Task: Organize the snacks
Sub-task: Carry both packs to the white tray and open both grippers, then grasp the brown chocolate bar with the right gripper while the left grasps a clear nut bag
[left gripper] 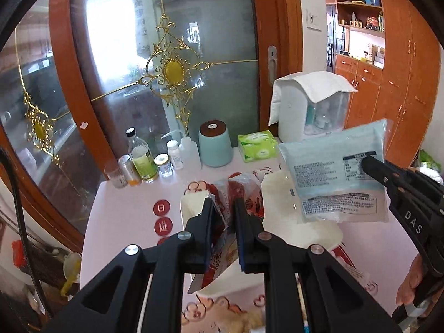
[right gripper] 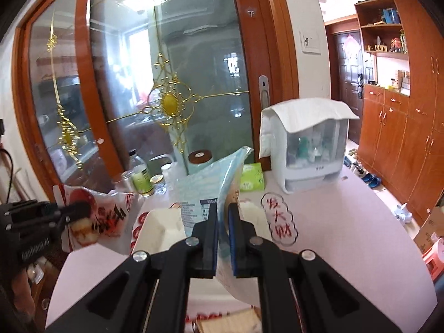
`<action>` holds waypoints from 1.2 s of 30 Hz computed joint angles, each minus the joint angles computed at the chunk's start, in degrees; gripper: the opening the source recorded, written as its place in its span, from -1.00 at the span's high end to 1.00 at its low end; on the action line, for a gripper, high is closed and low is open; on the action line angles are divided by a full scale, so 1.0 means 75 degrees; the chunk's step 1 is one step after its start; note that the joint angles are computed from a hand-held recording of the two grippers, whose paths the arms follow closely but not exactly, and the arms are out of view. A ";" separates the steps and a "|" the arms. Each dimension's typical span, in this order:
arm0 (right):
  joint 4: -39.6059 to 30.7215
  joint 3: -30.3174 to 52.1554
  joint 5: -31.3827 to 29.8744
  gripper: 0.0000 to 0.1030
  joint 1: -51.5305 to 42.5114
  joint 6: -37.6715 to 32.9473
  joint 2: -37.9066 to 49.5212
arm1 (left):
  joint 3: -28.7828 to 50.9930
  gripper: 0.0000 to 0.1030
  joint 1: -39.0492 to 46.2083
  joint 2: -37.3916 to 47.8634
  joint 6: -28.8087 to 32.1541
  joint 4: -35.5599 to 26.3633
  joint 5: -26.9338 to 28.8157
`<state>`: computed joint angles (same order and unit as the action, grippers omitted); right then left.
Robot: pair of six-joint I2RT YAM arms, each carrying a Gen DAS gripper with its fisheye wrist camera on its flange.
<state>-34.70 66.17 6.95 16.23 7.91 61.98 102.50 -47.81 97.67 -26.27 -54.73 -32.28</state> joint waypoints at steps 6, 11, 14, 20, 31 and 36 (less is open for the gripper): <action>-0.0119 0.0968 0.0300 0.60 0.0095 0.0190 0.1461 | 0.0475 -0.99 0.0175 0.0717 0.0473 0.0098 -0.0220; -0.0035 0.0797 0.1099 -0.16 0.0480 -0.0001 0.1235 | 0.0468 -0.99 0.0122 0.0797 0.0261 -0.0157 -0.0415; 0.0039 0.0605 0.1306 -0.25 0.0614 -0.0159 0.0936 | 0.0322 -0.99 0.0116 0.0663 -0.0074 -0.0278 -0.0436; -0.0406 0.0544 0.1169 -0.25 0.0508 -0.0055 0.0493 | -0.0009 -0.99 -0.0177 0.0142 -0.0643 -0.0421 -0.0702; -0.1313 0.0312 0.1084 -0.25 0.0105 -0.0374 -0.0606 | 0.0613 -0.99 -0.1204 -0.0007 -0.1587 -0.1371 -0.1227; -0.1690 0.0236 0.0652 -0.25 -0.0467 -0.0660 -0.1160 | 0.1116 -0.99 -0.1768 0.0216 -0.2122 -0.1946 -0.1542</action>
<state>-47.38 67.95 11.84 12.72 2.96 53.28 110.87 -61.07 99.29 -42.19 -69.32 -43.85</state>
